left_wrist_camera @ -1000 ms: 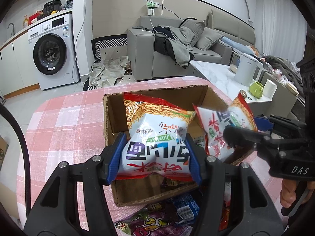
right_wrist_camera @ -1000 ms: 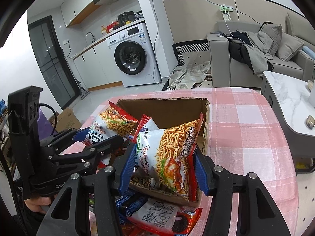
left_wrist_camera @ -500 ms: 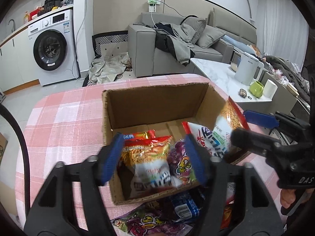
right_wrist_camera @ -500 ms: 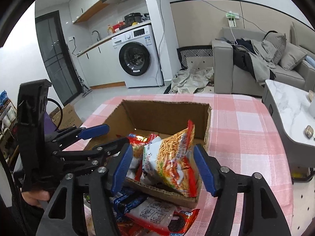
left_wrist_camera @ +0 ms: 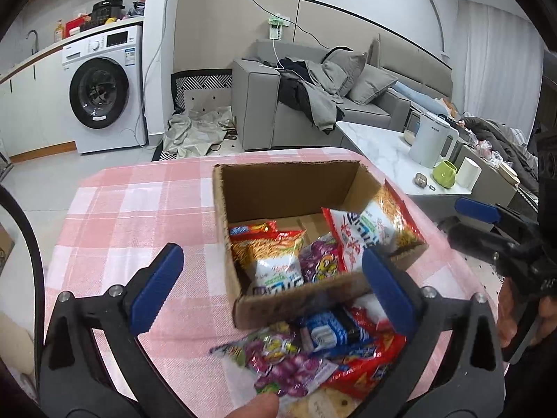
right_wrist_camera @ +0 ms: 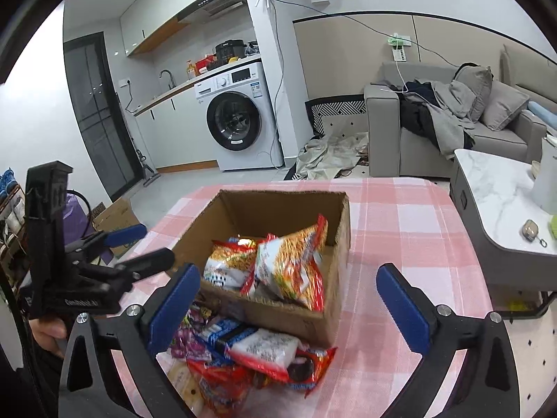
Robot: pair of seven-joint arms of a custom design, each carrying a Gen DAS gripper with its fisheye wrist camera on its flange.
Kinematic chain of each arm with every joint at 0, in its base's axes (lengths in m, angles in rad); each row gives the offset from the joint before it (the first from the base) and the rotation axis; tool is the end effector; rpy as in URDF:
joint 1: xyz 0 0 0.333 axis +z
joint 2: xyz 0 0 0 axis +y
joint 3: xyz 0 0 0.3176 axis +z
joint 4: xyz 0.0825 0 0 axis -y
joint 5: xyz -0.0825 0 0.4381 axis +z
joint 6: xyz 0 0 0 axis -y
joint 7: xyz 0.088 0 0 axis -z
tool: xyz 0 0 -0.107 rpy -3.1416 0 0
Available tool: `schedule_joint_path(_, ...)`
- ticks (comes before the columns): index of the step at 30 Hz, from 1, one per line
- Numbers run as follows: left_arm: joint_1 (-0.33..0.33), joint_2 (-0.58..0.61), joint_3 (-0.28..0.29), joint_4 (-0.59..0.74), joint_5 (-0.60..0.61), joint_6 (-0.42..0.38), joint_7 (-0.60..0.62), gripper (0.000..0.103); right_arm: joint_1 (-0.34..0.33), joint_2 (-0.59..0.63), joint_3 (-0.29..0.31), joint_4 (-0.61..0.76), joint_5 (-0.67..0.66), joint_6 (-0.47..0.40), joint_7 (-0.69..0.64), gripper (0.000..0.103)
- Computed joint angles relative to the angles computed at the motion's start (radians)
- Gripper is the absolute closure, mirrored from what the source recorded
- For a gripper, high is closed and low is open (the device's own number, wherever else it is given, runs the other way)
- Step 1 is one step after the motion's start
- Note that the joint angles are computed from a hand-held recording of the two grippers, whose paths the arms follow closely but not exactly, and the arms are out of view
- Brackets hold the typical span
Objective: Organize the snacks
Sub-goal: 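Open both grippers to drop the noodle bags into the box, then withdraw both open grippers from the box toward the remaining snack pile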
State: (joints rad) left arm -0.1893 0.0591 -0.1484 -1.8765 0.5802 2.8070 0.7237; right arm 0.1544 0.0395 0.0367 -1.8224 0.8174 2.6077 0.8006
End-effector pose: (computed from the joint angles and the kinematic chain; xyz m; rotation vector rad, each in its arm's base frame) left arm 0.6293 -0.2466 0.5577 -1.7437 1.6588 -0.9717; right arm 0.6644 0.1123 0.5751 -1.8458 1.2205 -0.3603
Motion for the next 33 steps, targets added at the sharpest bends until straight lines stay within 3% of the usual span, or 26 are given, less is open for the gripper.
schedule_joint_path(9,0.055,-0.156,-0.059,-0.177,0.045,0.003,-0.084,0.001,0.018,-0.095,-0.033,-0.134,0.015,0.007,-0.014,0.0)
schedule_joint_path(16,0.106,-0.24,-0.113,-0.292,-0.003,0.022,-0.084,0.001,0.045,-0.146,-0.06,-0.22,0.018,0.004,-0.021,0.0)
schedule_joint_path(33,0.105,-0.215,-0.147,-0.332,-0.109,-0.024,-0.033,0.001,0.077,-0.148,-0.071,-0.291,0.007,-0.035,0.006,0.0)
